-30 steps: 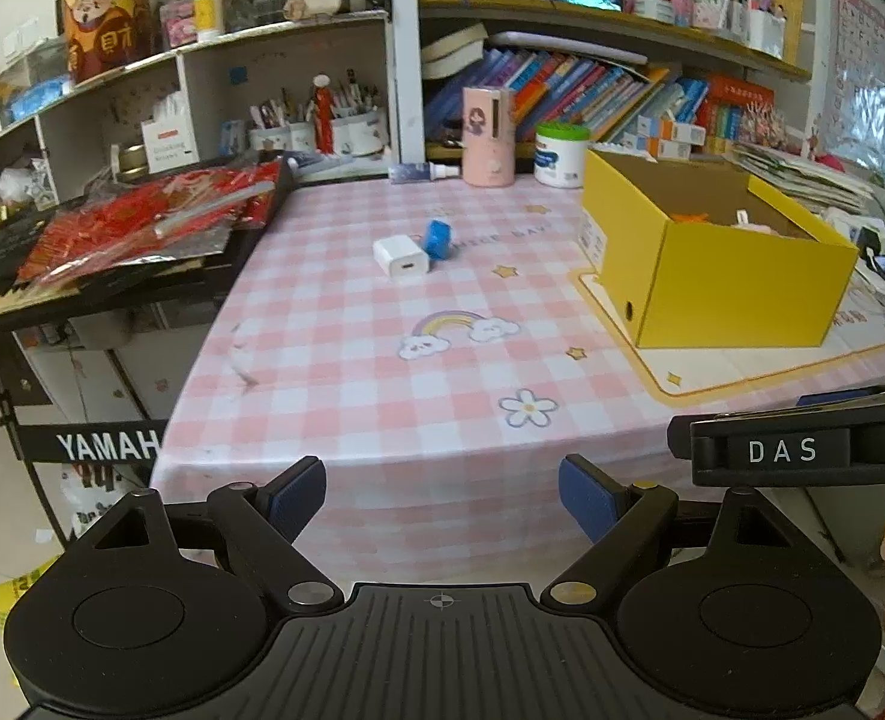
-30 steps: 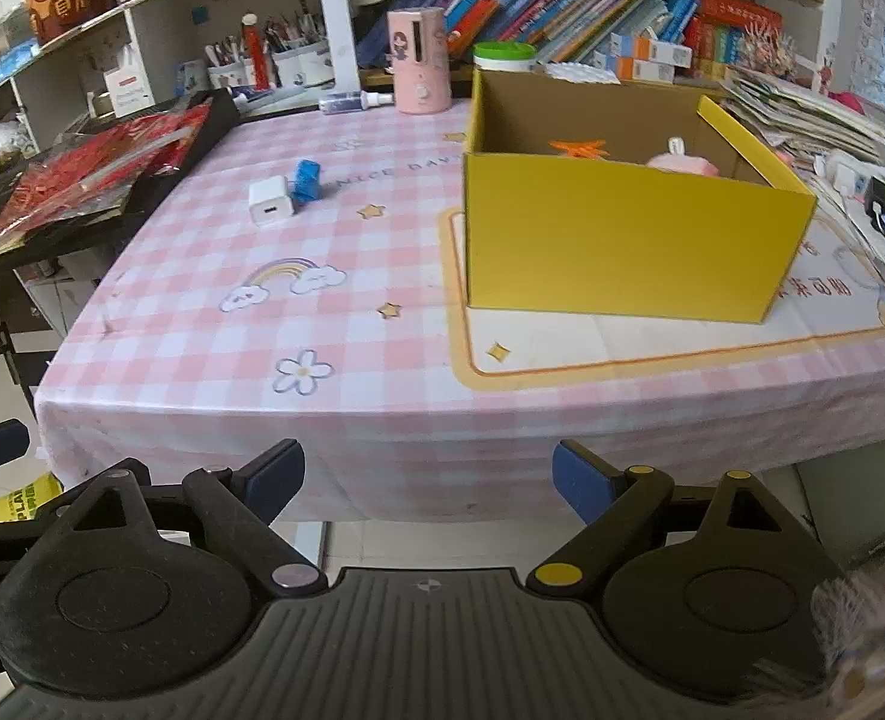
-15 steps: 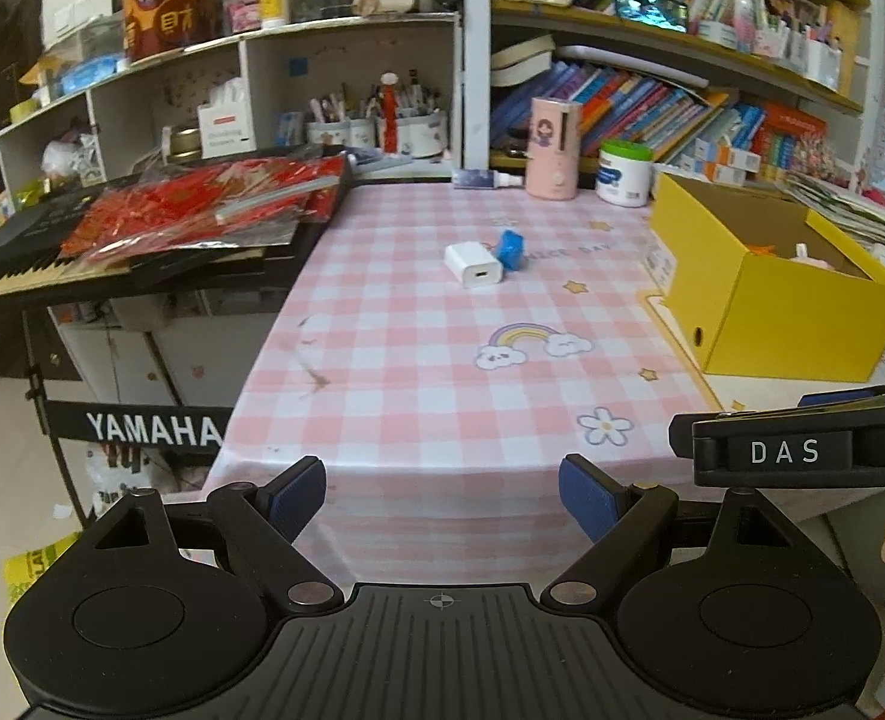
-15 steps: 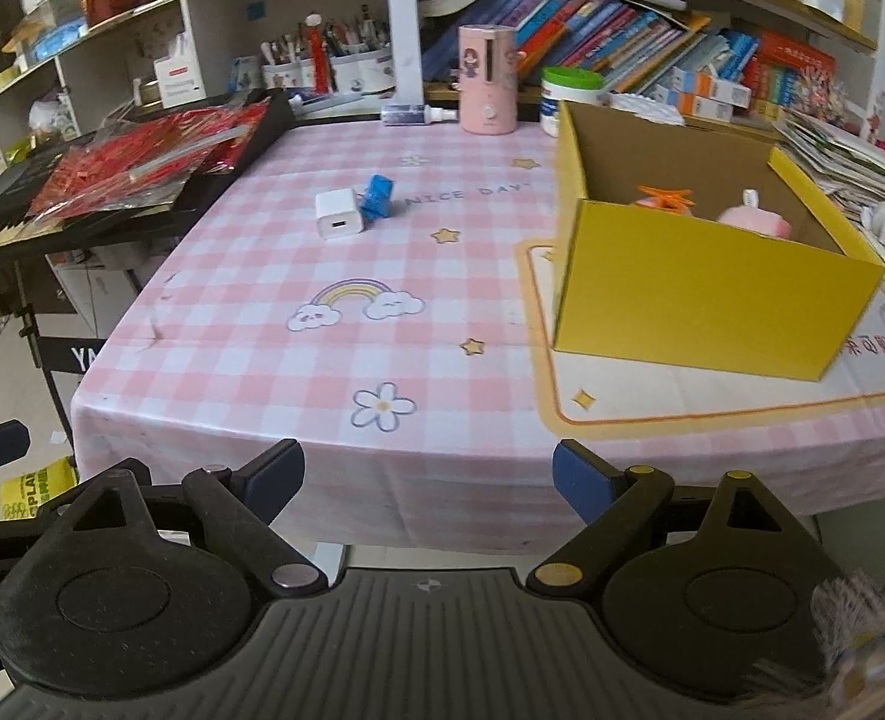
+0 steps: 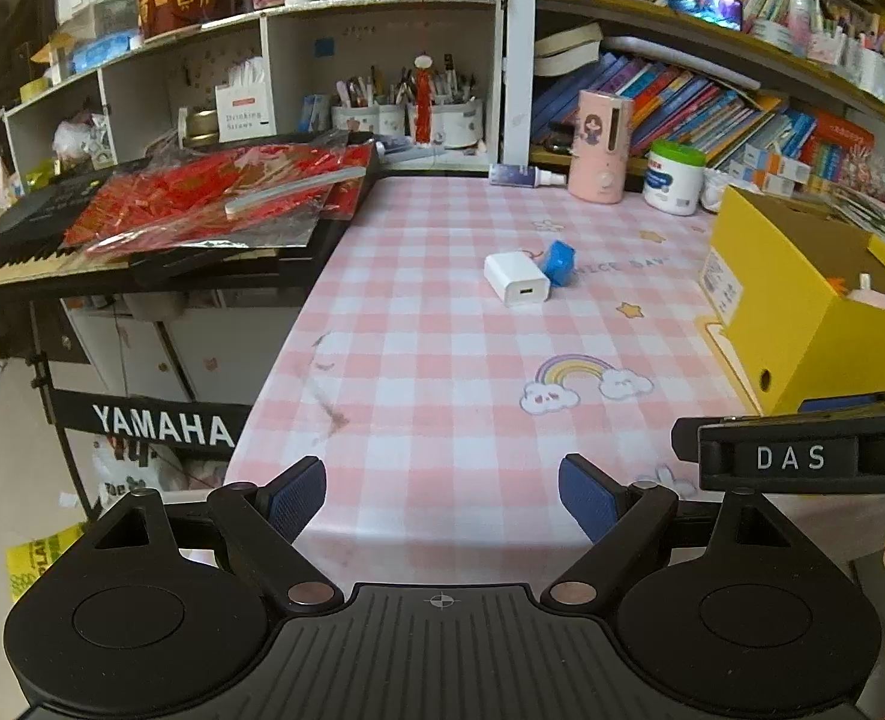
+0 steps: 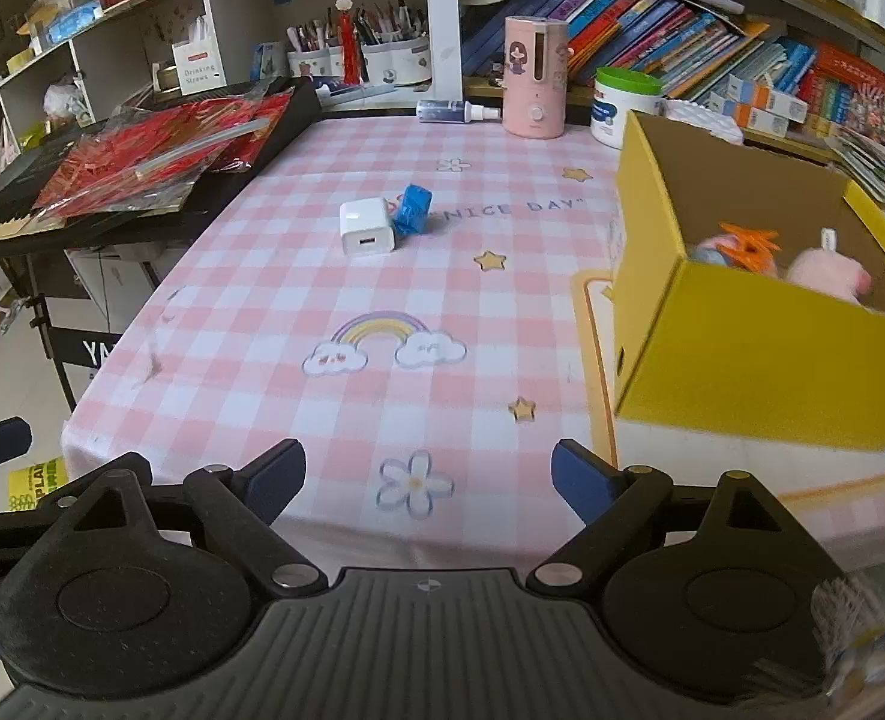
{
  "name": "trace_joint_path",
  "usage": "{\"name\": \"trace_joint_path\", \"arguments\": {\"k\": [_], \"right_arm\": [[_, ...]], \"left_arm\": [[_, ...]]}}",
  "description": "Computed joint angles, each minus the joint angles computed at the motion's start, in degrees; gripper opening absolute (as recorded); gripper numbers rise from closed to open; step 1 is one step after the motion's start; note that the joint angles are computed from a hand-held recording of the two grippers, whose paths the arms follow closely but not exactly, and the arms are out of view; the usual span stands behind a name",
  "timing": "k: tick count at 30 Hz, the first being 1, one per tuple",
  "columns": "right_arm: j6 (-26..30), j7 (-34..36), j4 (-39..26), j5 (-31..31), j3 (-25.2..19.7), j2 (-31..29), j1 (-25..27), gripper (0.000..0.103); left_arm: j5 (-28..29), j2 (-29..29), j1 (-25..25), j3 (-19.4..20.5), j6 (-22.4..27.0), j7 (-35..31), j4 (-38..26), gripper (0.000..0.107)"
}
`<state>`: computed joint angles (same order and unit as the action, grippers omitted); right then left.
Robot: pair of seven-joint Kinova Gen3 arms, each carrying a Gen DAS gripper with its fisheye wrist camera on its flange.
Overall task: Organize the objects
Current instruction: 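Move the left tool toward the white charger cube while the right tool approaches the blue block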
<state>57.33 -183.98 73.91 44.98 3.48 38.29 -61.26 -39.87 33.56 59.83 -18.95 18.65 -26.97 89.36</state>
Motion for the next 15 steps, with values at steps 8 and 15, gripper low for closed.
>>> {"name": "trace_joint_path", "arguments": {"k": [8, 15], "right_arm": [[-5.3, 6.3, -1.8, -2.4, 0.3, 1.1, 5.9, 0.087], [-11.1, 10.9, -3.8, -4.0, 2.4, 2.2, 9.7, 0.087]], "left_arm": [[4.5, 4.8, -7.0, 6.5, 4.6, -6.7, -10.0, 0.086], [8.8, 9.7, -11.1, 10.3, 9.2, -13.9, -20.0, 0.086]]}}
